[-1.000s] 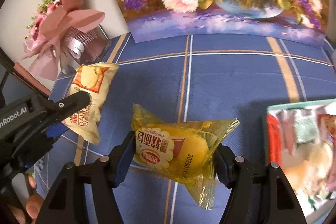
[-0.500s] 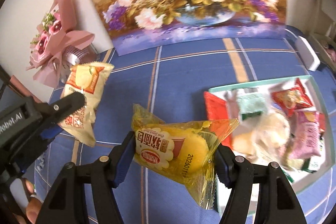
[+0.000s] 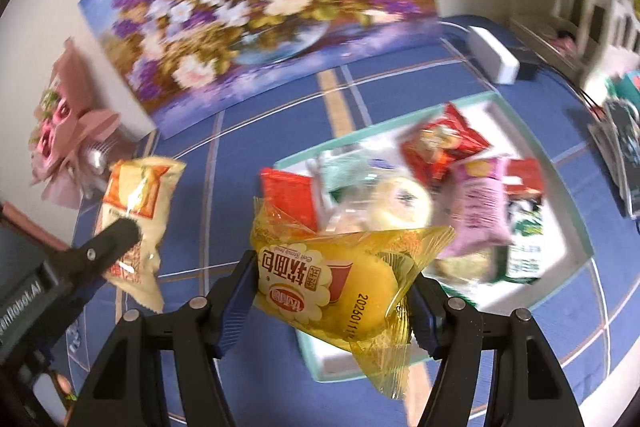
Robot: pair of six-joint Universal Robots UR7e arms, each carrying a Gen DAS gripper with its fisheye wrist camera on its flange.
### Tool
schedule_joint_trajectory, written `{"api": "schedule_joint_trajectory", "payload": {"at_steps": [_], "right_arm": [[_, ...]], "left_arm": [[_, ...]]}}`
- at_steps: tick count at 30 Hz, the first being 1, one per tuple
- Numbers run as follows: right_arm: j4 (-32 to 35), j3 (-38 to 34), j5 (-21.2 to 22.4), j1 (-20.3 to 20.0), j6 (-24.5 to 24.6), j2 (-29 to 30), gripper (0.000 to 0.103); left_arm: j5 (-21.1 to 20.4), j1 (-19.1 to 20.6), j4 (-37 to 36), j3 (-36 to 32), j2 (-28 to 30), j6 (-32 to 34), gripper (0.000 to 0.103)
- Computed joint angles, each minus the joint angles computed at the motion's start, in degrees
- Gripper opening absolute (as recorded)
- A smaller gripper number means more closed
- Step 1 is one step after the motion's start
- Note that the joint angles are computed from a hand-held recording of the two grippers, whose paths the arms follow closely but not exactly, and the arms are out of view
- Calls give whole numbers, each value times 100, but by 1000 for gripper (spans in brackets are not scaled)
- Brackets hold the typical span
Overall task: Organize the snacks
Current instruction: 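Carry both yellow packets over the white tray with both tools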
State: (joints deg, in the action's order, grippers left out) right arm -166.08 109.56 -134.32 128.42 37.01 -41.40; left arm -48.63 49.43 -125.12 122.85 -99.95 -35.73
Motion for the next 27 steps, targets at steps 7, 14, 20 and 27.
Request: {"api": "schedule_joint_trajectory", "payload": {"at_steps": [7,14,20,27], "right_arm": [[-14,413,-82,-202,365,-376,70],[228,453,30,-362,470,-405,71],[502,442,172,-538,604,-372,71],[633,478,238,-668,752,-391,71]], "left_arm": [[-203,-101,-83,138,290,123,38],[-384,-105,-31,184,595,206,39],[-584,32,168,192,773,116,39],[-772,131,284,145,900,86,39]]}}
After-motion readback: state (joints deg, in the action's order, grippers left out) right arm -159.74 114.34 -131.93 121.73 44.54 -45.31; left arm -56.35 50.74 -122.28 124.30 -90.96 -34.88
